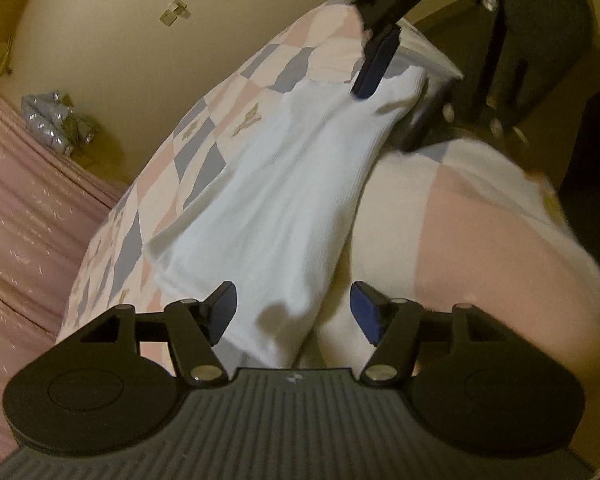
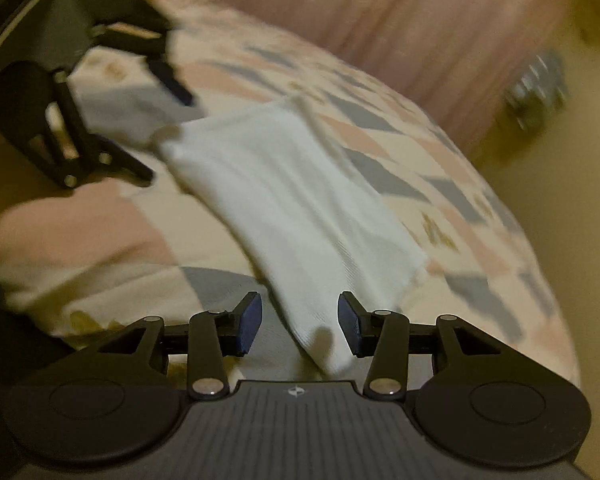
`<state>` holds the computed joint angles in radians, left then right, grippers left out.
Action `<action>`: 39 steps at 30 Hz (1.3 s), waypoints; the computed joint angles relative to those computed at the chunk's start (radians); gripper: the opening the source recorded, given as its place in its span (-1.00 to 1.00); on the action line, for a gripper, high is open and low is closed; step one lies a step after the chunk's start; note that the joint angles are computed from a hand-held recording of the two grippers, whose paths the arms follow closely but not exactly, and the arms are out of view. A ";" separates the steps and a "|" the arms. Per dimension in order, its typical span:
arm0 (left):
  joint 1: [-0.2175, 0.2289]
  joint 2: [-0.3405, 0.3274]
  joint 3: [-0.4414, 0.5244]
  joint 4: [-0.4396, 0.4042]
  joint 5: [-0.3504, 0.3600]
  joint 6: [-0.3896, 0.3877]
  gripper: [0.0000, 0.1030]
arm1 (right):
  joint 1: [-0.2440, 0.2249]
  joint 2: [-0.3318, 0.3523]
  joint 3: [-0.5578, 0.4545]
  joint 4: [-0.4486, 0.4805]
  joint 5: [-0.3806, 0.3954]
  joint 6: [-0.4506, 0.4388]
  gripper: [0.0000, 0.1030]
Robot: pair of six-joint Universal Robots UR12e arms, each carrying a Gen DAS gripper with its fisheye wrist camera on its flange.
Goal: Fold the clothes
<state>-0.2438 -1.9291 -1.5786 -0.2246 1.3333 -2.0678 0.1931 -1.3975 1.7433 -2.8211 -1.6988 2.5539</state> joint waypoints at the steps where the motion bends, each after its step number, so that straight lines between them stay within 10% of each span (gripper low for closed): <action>1: -0.004 -0.010 0.006 0.014 0.008 0.017 0.13 | 0.009 0.010 -0.007 -0.004 -0.013 -0.047 -0.12; 10: -0.002 -0.046 0.016 0.116 0.055 0.147 -0.01 | 0.038 0.073 -0.015 -0.102 -0.140 -0.322 -0.12; 19: -0.010 -0.070 0.059 0.059 0.066 0.229 -0.66 | 0.031 0.126 -0.037 -0.172 -0.170 -0.413 -0.29; 22: -0.008 -0.060 0.056 0.064 0.061 0.235 -0.78 | 0.025 0.134 -0.050 -0.146 -0.159 -0.399 -0.83; 39: -0.034 -0.029 0.197 -0.055 -0.108 0.179 -0.80 | -0.009 -0.018 -0.031 -0.118 -0.118 -0.252 -0.95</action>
